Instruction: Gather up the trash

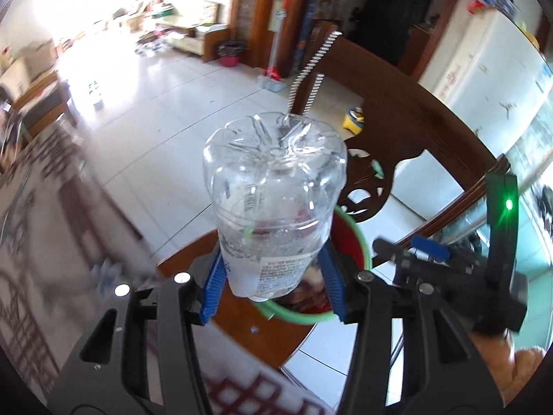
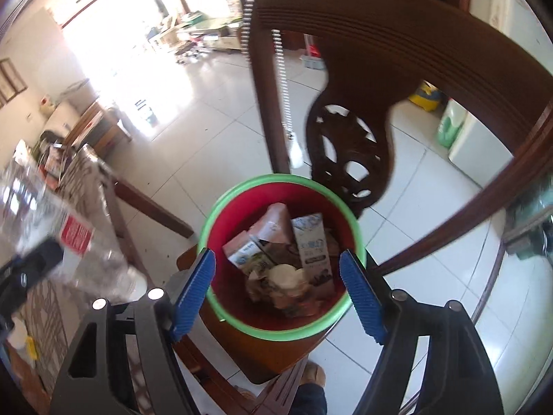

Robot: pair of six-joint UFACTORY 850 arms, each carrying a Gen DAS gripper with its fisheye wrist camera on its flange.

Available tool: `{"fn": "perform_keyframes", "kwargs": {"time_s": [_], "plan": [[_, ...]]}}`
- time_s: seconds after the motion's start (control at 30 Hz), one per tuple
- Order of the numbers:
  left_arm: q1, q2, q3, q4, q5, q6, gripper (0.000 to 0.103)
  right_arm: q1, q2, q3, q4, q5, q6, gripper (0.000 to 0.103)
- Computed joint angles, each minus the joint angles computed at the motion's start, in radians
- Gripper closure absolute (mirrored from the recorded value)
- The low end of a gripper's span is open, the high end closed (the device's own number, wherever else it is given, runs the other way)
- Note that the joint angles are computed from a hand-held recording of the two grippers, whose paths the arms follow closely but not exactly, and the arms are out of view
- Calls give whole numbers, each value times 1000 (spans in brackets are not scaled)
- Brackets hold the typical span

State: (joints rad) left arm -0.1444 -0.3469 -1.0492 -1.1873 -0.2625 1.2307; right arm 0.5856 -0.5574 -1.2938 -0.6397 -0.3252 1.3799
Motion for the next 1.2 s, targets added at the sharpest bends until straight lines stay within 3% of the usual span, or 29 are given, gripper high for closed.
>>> {"fn": "perform_keyframes", "kwargs": {"time_s": [0.13,0.2,0.23,0.33,0.4,0.47,0.63,0.73,0.97,1.1,1.2], "plan": [[-33,-46,-47,13,-14,10,54,-4,26,38,-16,4,54,30],[-46,-59,-56,19,0,5,41,0,41,54,-46,3,95,30],[-51,-55,-49,-26,17,49,29,3,47,59,-62,-2,114,30],[-46,-34,-28,-117,11,133,25,19,70,72,-148,-24,193,30],[-37,-5,-7,-128,13,152,16,37,85,76,-197,-37,240,28],[-22,38,29,-251,21,272,9,61,101,77,-268,-52,306,25],[55,184,149,-509,21,505,5,139,116,51,-408,-104,419,14],[117,255,202,-468,5,466,5,202,112,22,-495,-153,474,7],[290,402,328,-485,-43,492,5,319,54,-84,-484,-212,408,7],[401,510,420,-688,-86,735,5,394,28,-126,-618,-252,493,7],[479,581,476,-828,-124,906,5,471,18,-141,-817,-369,664,7]]}}
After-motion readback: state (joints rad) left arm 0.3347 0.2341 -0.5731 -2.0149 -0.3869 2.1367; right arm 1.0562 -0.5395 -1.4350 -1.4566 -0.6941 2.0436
